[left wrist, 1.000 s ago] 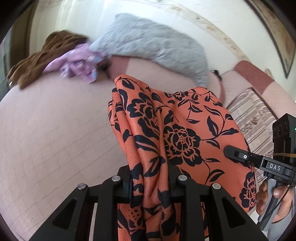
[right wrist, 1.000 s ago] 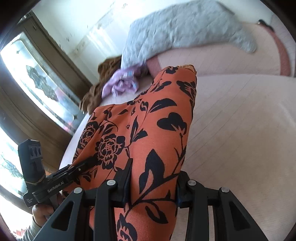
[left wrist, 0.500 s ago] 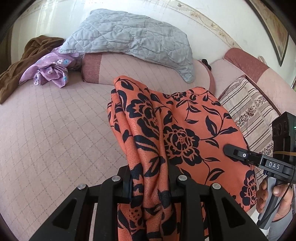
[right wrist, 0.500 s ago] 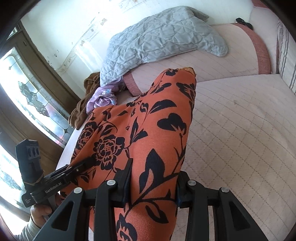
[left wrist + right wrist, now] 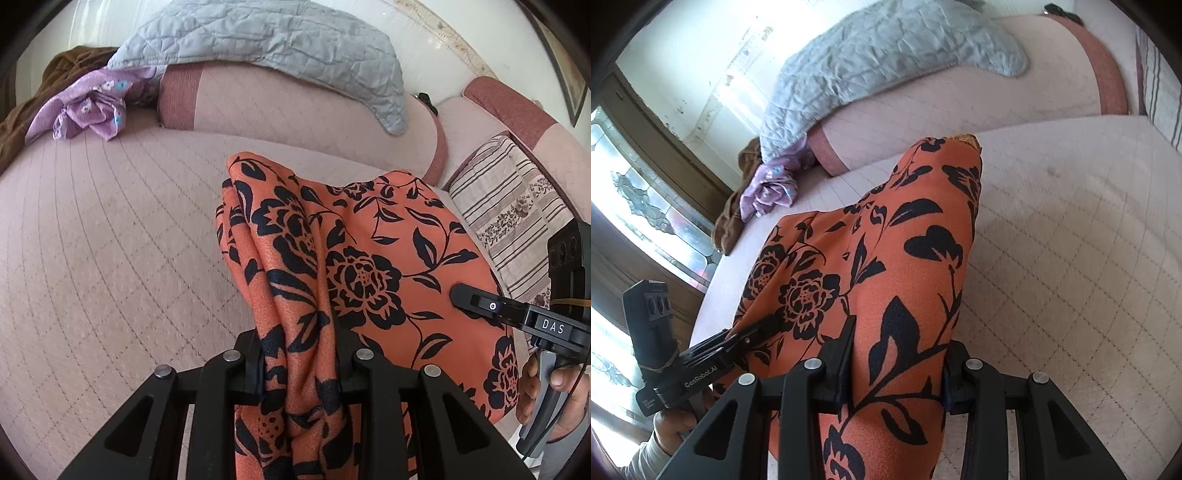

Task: Fold small clothes

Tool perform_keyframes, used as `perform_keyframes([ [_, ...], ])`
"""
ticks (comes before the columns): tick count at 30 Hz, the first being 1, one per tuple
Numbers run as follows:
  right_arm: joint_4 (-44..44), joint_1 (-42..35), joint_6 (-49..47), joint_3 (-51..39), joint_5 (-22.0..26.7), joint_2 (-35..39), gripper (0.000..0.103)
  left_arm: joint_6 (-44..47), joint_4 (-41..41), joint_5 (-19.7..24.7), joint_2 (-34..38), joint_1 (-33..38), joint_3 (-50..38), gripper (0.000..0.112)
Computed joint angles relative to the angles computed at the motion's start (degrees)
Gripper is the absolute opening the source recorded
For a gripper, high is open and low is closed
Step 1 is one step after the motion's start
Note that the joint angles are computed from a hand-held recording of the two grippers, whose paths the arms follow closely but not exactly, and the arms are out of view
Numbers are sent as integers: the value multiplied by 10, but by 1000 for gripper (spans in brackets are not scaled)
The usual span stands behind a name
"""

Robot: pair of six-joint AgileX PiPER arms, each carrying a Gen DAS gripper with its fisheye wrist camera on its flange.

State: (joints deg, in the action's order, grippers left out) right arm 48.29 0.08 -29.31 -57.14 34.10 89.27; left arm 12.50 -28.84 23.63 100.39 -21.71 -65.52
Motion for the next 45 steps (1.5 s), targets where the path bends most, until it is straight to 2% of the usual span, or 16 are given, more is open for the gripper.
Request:
perform_keyframes([
  [7,26,-10,-35,1,5,14,39,3,-8,5,-21,6,13,27],
  [11,18,-7,-25,-3,8,12,39,5,-10,14,-45,12,21,27],
  [18,7,7,-13,-11,17,-25,39,12,-13,10,-104,24,47,27],
  [22,13,8,-17,-17,21,-22,39,-7,11,11,-85,19,39,28],
  [25,25,-5,-24,-17,33,22,45,-94,99,48,-25,5,3,37],
  [27,-8,-14,29,-22,44,58,49,-106,102,88,11,15,-10,41],
  [29,-63,-12,87,-10,27,67,56,-77,58,63,-21,30,31,49],
  [30,-57,-16,82,10,14,49,60,-92,71,54,-42,33,48,51],
  [36,-195,34,209,34,-22,-59,61,-86,65,22,-139,41,115,59],
  [37,-190,38,206,38,-26,-71,62,-91,72,18,-147,39,124,60],
  [39,-178,62,207,50,-43,-100,72,-104,79,17,-159,33,143,60],
  [41,-112,66,155,67,-46,-108,75,-98,74,20,-149,30,146,60],
  [43,-40,61,104,85,-35,-85,76,-111,99,25,-123,20,147,60],
  [45,-17,49,99,97,-18,-50,76,-96,94,31,-115,22,150,60],
])
